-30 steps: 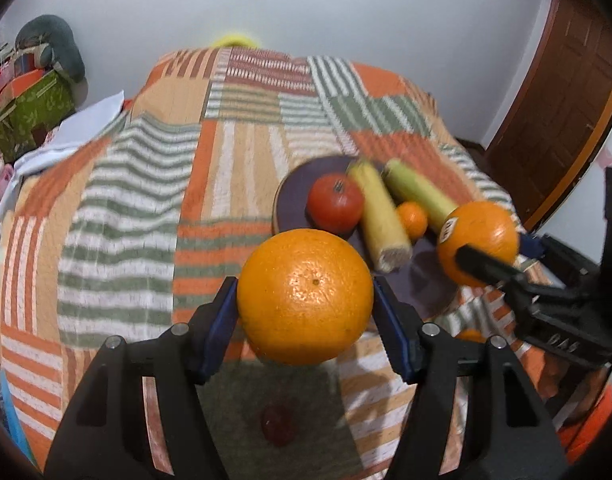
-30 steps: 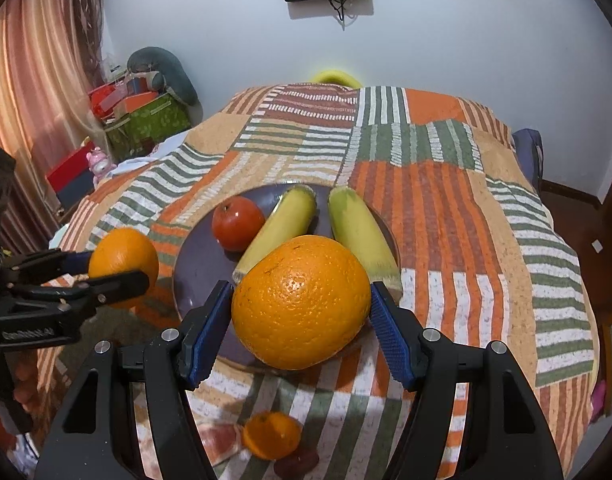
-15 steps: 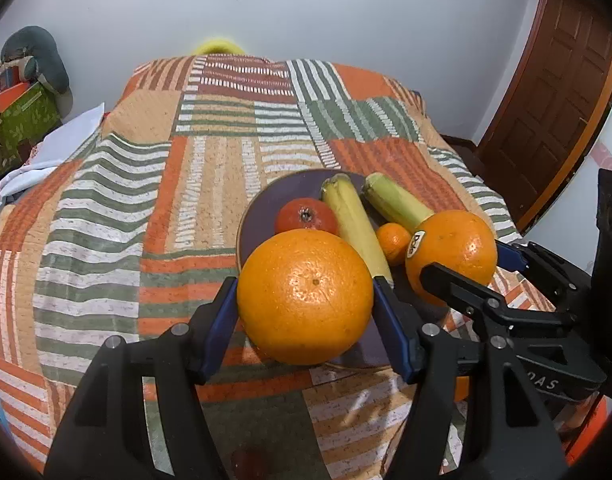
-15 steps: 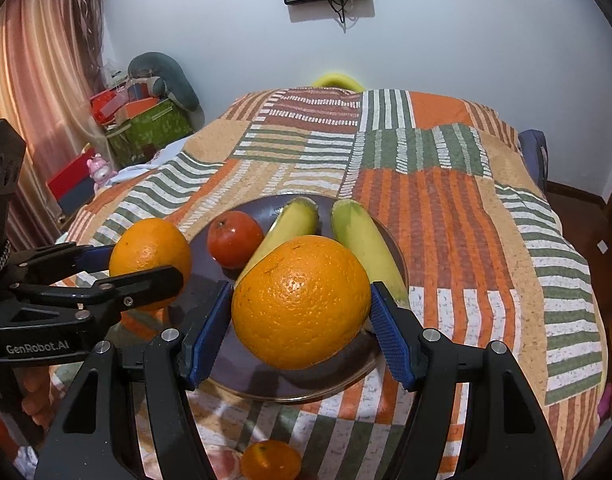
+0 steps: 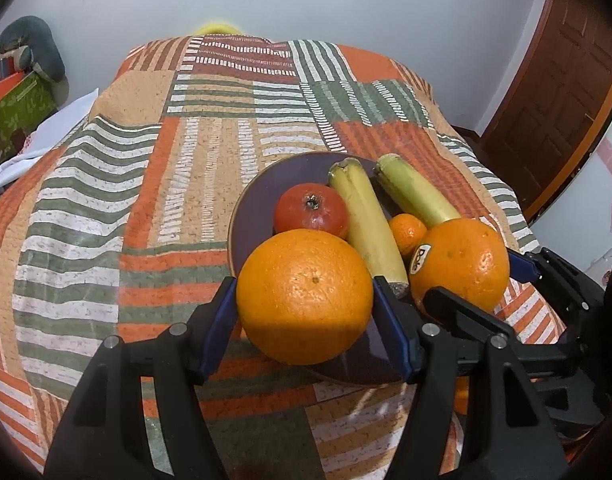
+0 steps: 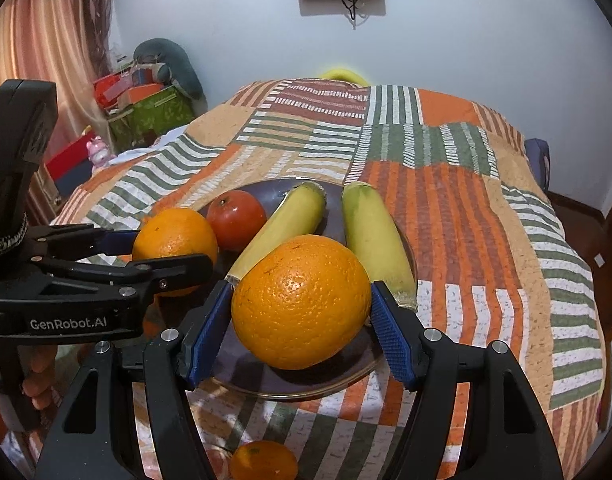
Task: Organize fruits
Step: 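Place the large orange on the plate with the right gripper while the left places its orange, then grasp the peeled pomelo segment with the left gripper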
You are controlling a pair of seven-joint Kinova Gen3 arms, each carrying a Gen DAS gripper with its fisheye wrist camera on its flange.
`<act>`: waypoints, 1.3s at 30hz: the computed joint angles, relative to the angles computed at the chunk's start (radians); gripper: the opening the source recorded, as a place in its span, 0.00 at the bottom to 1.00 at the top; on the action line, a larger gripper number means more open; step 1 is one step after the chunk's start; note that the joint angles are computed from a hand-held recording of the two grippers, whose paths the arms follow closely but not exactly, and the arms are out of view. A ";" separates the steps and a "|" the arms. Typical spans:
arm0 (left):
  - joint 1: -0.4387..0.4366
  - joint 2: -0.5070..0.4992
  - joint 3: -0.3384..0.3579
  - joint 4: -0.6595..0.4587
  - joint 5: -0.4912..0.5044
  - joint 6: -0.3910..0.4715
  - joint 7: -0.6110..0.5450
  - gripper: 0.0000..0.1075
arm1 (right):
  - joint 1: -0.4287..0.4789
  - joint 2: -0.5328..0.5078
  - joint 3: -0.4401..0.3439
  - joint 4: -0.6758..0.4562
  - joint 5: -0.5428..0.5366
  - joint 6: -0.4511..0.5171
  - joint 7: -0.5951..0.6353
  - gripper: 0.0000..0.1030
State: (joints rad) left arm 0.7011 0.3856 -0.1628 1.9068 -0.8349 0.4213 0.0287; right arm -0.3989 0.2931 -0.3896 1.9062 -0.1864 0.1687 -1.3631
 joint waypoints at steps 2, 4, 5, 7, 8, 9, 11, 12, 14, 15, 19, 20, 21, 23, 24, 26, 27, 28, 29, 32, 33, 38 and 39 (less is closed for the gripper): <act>-0.008 0.000 0.008 -0.002 0.008 0.004 -0.013 0.60 | -0.033 -0.003 0.033 -0.001 0.014 0.004 -0.016 0.64; -0.010 0.002 0.013 -0.007 0.013 0.010 -0.024 0.60 | -0.088 -0.006 0.086 -0.007 0.045 0.016 -0.043 0.64; -0.013 0.003 0.017 -0.011 0.018 0.016 -0.031 0.60 | -0.115 -0.009 0.112 -0.007 0.066 0.019 -0.062 0.64; -0.013 -0.003 0.015 -0.007 0.021 0.010 -0.029 0.63 | -0.119 -0.017 0.117 -0.001 0.076 0.012 -0.074 0.67; -0.006 -0.008 0.007 -0.001 0.012 0.005 -0.018 0.63 | -0.110 -0.021 0.108 0.000 0.075 0.011 -0.074 0.69; 0.008 -0.015 -0.004 0.002 -0.001 0.011 -0.001 0.64 | -0.091 -0.025 0.091 0.004 0.067 0.006 -0.070 0.70; 0.023 -0.030 -0.007 0.004 -0.025 0.042 0.029 0.64 | -0.040 -0.033 0.047 0.002 0.043 0.014 -0.048 0.70; 0.021 -0.044 0.002 0.010 -0.033 0.051 0.040 0.64 | -0.035 -0.039 0.044 0.003 0.038 0.017 -0.046 0.70; 0.016 -0.064 0.023 0.018 -0.052 0.074 0.062 0.64 | -0.032 -0.058 0.048 0.013 0.031 0.021 -0.044 0.70; 0.019 -0.074 0.033 0.021 -0.065 0.093 0.076 0.64 | -0.035 -0.067 0.053 0.017 0.029 0.023 -0.046 0.70; 0.062 -0.108 0.076 0.025 -0.135 0.208 0.151 0.65 | -0.008 -0.119 0.038 0.042 -0.012 0.042 -0.016 0.70; 0.071 -0.114 0.092 0.023 -0.144 0.240 0.161 0.65 | -0.021 -0.133 0.053 0.049 -0.008 0.046 -0.021 0.70; 0.080 -0.118 0.110 0.020 -0.152 0.272 0.172 0.65 | -0.043 -0.149 0.076 0.056 0.007 0.049 -0.037 0.70; 0.094 -0.125 0.149 0.010 -0.156 0.333 0.179 0.65 | -0.090 -0.182 0.122 0.073 0.051 0.054 -0.085 0.70; 0.099 -0.126 0.168 0.005 -0.156 0.360 0.181 0.65 | -0.086 -0.199 0.120 0.080 0.049 0.062 -0.085 0.70; 0.106 -0.129 0.211 -0.007 -0.149 0.410 0.173 0.65 | -0.078 -0.231 0.121 0.096 0.015 0.072 -0.058 0.70; 0.110 -0.127 0.234 -0.017 -0.142 0.439 0.163 0.65 | -0.068 -0.241 0.116 0.100 -0.007 0.076 -0.040 0.70; 0.118 -0.125 0.255 -0.024 -0.143 0.467 0.170 0.65 | -0.069 -0.257 0.121 0.107 -0.015 0.083 -0.037 0.70; 0.119 -0.124 0.273 -0.029 -0.142 0.484 0.175 0.65 | -0.077 -0.272 0.131 0.115 -0.008 0.087 -0.051 0.70; 0.128 -0.119 0.315 -0.050 -0.119 0.537 0.191 0.66 | -0.088 -0.310 0.142 0.135 0.042 0.097 -0.101 0.70; 0.129 -0.120 0.322 -0.051 -0.115 0.539 0.199 0.66 | -0.090 -0.320 0.143 0.142 0.058 0.097 -0.116 0.70; 0.130 -0.108 0.347 -0.058 -0.074 0.515 0.206 0.66 | -0.109 -0.367 0.156 0.183 0.058 0.094 -0.109 0.70; 0.136 -0.095 0.346 -0.068 -0.069 0.520 0.205 0.66 | -0.113 -0.371 0.158 0.188 0.058 0.096 -0.108 0.70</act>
